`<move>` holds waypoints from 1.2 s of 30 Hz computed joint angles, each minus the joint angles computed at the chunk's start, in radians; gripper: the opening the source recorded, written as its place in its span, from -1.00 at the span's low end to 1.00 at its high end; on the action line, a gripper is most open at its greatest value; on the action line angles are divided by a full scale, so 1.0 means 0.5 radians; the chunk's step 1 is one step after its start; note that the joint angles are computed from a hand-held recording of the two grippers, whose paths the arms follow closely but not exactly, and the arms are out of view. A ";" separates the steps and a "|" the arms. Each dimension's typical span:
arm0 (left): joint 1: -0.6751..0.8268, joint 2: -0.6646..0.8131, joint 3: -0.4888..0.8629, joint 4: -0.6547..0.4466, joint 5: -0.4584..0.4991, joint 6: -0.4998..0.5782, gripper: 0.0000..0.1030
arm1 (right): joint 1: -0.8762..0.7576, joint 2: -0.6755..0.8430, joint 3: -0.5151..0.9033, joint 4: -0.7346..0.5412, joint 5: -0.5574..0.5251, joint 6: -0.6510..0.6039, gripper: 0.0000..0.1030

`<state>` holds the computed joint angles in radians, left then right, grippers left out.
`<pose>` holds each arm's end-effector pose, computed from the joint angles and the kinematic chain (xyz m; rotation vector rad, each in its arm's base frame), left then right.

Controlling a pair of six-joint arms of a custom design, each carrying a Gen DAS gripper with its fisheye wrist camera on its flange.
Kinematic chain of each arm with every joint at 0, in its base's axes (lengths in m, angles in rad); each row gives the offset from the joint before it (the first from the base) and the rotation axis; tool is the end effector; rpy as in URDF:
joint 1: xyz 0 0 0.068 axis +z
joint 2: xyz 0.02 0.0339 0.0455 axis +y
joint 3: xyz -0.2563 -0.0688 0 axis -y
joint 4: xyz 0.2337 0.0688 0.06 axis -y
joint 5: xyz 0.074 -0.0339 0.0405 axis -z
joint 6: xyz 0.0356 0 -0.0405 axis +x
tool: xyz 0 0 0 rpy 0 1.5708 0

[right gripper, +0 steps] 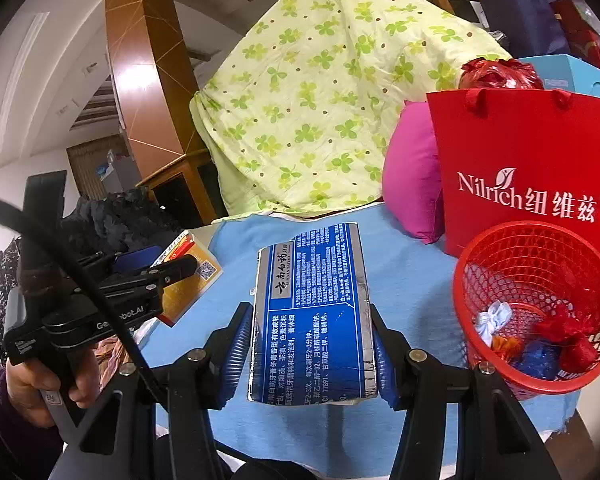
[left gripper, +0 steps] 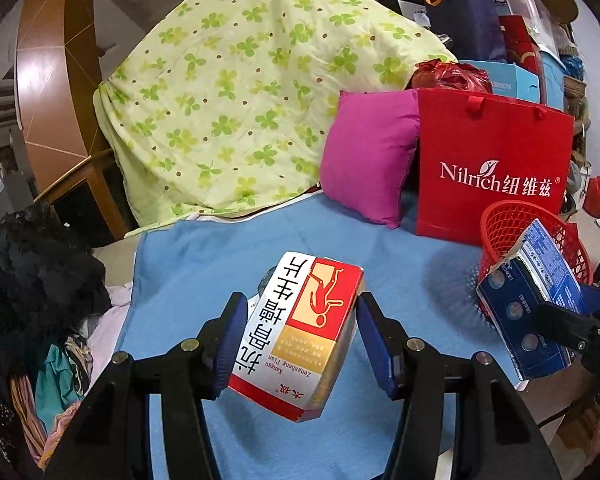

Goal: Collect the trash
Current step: 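Lift the yellow box with the left tool while the right tool carries the blue carton toward the basket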

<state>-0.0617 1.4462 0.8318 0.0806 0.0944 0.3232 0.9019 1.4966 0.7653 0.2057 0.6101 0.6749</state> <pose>0.3071 -0.0223 0.2264 0.4576 2.0521 0.0579 0.2047 0.2261 0.2059 0.1327 2.0094 0.3696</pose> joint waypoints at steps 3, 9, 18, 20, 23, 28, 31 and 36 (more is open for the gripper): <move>-0.046 -0.014 0.001 -0.005 -0.033 -0.001 0.12 | 0.000 -0.047 -0.035 -0.011 0.019 0.002 0.11; -0.122 -0.026 -0.002 -0.003 -0.096 -0.007 0.12 | 0.010 -0.114 -0.075 -0.020 0.050 0.012 0.11; -0.189 -0.035 -0.009 0.005 -0.150 -0.003 0.12 | 0.038 -0.216 -0.131 -0.039 0.104 0.021 0.11; -0.201 -0.039 -0.014 0.008 -0.156 0.002 0.12 | 0.050 -0.231 -0.137 -0.047 0.128 0.022 0.11; -0.219 -0.037 -0.008 -0.003 -0.163 0.000 0.13 | 0.062 -0.257 -0.154 -0.049 0.145 0.030 0.11; -0.261 -0.026 0.000 -0.011 -0.187 -0.004 0.12 | 0.086 -0.301 -0.172 -0.078 0.190 0.048 0.11; -0.289 -0.017 0.007 -0.012 -0.207 -0.008 0.12 | 0.094 -0.342 -0.193 -0.090 0.209 0.054 0.11; -0.336 -0.010 0.023 -0.022 -0.235 -0.010 0.12 | 0.091 -0.402 -0.229 -0.104 0.230 0.053 0.11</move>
<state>-0.2294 1.4413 0.8431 0.0696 -0.0230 0.3180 0.9472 1.2953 0.6509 0.1538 0.7249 0.7012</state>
